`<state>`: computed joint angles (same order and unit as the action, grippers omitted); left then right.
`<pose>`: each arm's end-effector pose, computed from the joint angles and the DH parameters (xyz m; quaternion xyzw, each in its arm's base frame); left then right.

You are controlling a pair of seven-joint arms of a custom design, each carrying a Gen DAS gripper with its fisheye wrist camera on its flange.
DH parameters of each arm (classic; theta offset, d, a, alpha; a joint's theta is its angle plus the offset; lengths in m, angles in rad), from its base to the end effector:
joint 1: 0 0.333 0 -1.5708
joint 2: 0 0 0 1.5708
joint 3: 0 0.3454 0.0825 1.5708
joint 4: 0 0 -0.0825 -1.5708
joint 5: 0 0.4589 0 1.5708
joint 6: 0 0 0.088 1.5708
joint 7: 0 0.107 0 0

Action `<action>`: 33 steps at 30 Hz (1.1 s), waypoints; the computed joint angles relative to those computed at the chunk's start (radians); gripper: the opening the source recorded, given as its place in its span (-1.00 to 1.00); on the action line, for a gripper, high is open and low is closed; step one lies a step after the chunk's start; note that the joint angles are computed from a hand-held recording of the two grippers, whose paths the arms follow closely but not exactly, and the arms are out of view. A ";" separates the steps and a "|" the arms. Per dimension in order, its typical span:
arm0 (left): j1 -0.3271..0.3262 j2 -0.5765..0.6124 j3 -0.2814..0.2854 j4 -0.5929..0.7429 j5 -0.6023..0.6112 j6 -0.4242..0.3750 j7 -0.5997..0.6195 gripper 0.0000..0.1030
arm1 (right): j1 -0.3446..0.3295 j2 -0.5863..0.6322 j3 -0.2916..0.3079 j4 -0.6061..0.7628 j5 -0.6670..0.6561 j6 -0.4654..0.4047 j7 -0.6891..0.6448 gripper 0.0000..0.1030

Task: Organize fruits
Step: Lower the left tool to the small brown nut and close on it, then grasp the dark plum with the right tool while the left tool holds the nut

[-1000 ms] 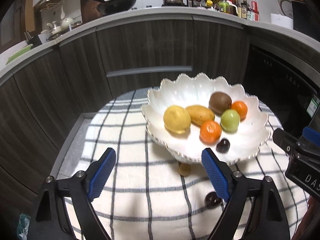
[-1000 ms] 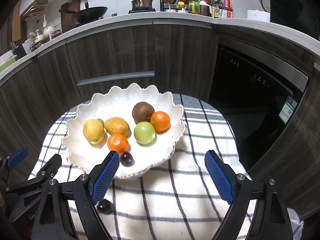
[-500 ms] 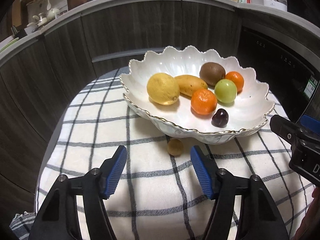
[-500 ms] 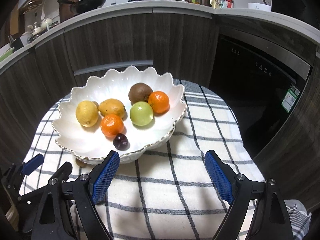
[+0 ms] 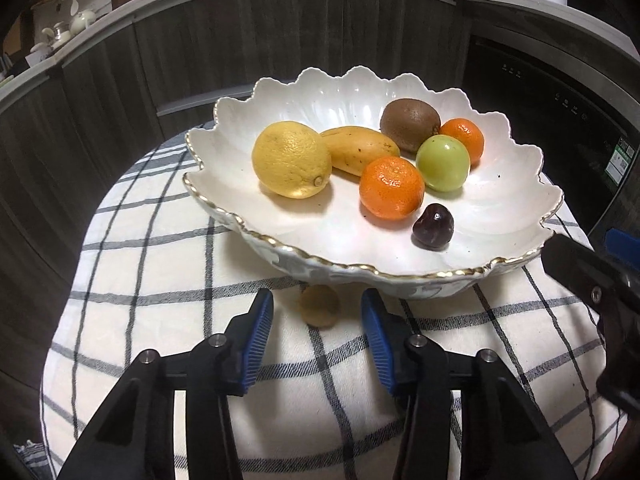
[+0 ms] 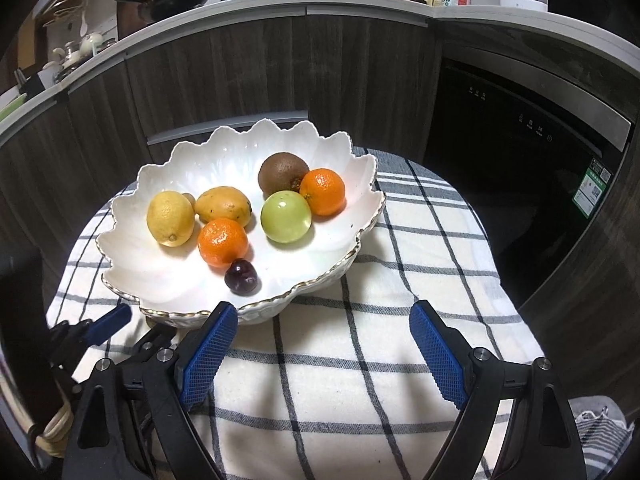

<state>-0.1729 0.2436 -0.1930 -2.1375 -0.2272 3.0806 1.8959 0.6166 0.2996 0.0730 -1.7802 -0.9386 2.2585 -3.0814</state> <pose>0.6375 -0.2199 0.3481 -0.4999 0.7937 -0.2912 0.1879 0.5814 0.4463 0.4071 -0.5162 0.7707 -0.3090 0.2098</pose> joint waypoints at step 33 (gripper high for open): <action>0.016 -0.159 0.101 -0.142 0.234 -0.048 -0.250 -0.56 | 0.028 0.048 0.006 0.053 0.015 0.033 -0.065 0.71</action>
<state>-0.1565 0.0849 -0.0923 -2.2794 0.0071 3.0328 1.6456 0.6447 0.3472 0.0795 -1.7272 -0.9234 2.2920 -3.1463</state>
